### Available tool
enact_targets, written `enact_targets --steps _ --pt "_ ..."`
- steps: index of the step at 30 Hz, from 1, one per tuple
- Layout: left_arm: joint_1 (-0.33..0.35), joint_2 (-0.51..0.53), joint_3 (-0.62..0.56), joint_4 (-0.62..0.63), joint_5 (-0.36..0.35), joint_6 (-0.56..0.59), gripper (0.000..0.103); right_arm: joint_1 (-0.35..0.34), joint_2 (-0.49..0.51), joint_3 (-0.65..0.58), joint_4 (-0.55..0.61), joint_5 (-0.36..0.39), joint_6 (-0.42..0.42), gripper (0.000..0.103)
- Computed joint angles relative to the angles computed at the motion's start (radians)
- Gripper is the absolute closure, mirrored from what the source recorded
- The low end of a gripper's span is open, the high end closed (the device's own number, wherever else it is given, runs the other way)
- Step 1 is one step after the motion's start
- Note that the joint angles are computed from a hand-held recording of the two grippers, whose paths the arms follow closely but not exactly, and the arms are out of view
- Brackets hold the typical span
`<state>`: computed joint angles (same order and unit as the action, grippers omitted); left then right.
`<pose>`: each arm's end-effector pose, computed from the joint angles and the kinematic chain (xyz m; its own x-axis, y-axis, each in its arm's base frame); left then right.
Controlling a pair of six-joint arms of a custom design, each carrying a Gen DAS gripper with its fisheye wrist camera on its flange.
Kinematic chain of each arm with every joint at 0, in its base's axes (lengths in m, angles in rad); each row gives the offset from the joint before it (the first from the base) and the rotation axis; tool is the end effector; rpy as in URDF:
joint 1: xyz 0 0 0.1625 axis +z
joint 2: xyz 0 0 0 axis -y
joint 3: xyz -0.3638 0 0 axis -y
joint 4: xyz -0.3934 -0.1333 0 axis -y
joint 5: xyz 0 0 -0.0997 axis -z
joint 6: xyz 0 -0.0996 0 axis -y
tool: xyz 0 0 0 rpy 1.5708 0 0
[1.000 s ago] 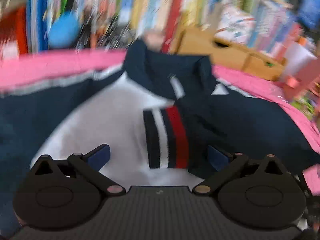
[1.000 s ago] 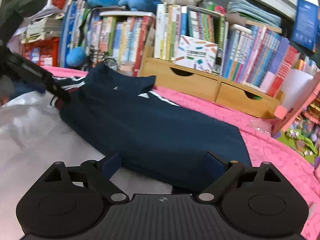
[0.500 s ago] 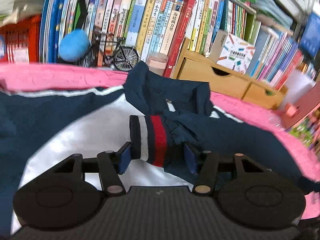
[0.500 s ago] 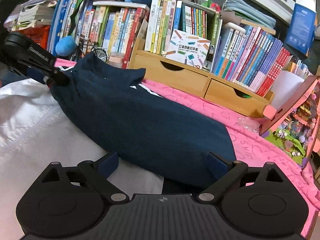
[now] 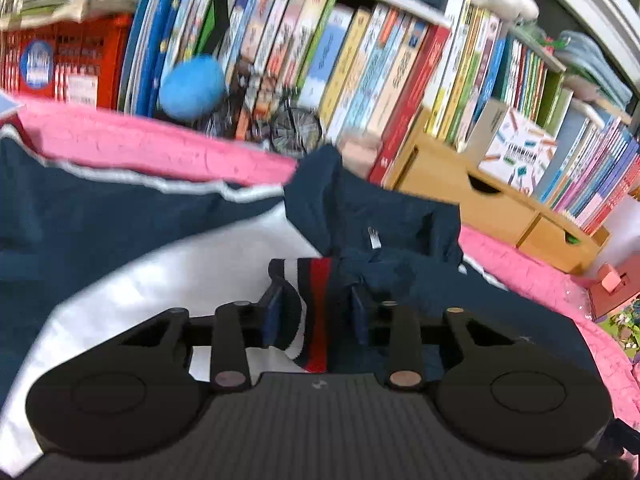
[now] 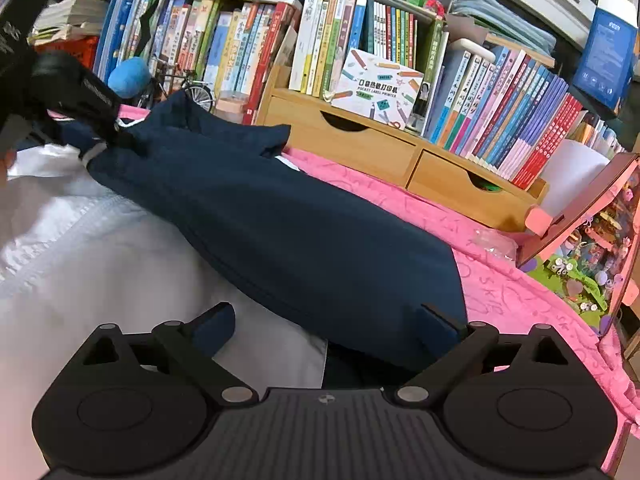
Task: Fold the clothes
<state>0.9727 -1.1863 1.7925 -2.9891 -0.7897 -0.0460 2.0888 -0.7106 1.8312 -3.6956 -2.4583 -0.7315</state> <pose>-0.1583 -0.5936 0.2993 -0.8915 -0.0485 -0.4505 0.3468 0.5669 -0.7472 0.3228 -0.4531 0.0960 -0.4718 -0.1211 0.8734 -0.7806 0.5180 -0.3498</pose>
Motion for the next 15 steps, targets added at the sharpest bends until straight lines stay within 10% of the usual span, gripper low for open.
enact_targets --steps 11,15 --pt "0.014 -0.034 -0.014 -0.059 0.191 0.308 0.075 -0.001 0.010 -0.016 0.008 -0.024 0.010 0.002" --pt "-0.008 -0.025 0.055 -0.294 0.160 0.545 0.072 -0.017 -0.028 0.011 0.045 0.002 0.098 0.001"
